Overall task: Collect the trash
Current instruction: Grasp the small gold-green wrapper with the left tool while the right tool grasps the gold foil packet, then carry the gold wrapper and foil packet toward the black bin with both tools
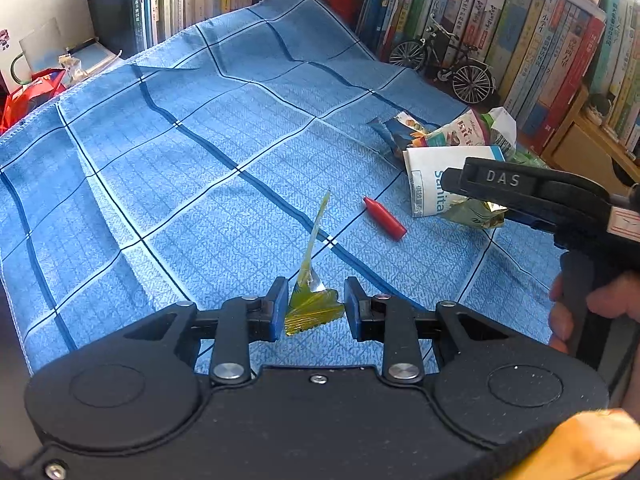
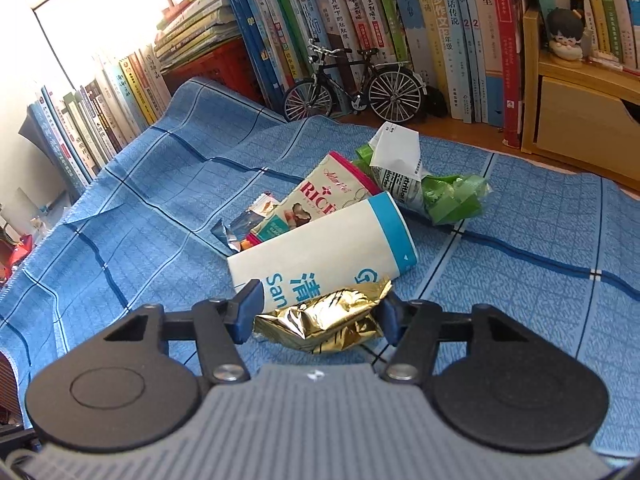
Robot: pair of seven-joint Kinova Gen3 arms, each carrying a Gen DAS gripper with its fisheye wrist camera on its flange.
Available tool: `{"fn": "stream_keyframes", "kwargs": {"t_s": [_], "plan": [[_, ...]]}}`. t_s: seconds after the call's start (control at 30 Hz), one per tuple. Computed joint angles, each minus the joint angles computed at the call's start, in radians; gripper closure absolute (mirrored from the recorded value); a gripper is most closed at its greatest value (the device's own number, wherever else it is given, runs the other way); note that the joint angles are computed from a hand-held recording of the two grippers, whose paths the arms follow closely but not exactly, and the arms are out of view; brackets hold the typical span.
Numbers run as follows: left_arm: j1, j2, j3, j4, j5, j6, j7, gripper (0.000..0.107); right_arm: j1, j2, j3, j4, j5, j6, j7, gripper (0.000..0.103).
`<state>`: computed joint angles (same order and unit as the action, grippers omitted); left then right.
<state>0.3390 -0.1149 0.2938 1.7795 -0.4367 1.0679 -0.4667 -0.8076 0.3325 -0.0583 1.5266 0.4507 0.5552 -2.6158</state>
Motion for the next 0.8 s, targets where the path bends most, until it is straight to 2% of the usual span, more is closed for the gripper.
{"fn": "stream_keyframes", "kwargs": {"t_s": [0.27,0.47,0.67,0.8], "plan": [[-0.024,-0.085,0.015,0.014,0.031,0.007,-0.020,0.079,-0.047,-0.064,-0.008,0.009,0.064,0.070,-0.088,0.040],[-0.061,-0.198,0.020,0.039,0.081,0.015,-0.116,0.079,-0.102,-0.125,-0.049,0.021,0.191,0.166,-0.267,0.040],[-0.073,-0.348,-0.042,0.089,0.171,0.035,-0.264,0.079,-0.170,-0.158,-0.130,0.008,0.334,0.322,-0.441,0.040],[-0.070,-0.450,-0.097,0.087,0.226,0.108,-0.371,0.079,-0.235,-0.160,-0.191,-0.030,0.395,0.464,-0.533,0.040]]}}
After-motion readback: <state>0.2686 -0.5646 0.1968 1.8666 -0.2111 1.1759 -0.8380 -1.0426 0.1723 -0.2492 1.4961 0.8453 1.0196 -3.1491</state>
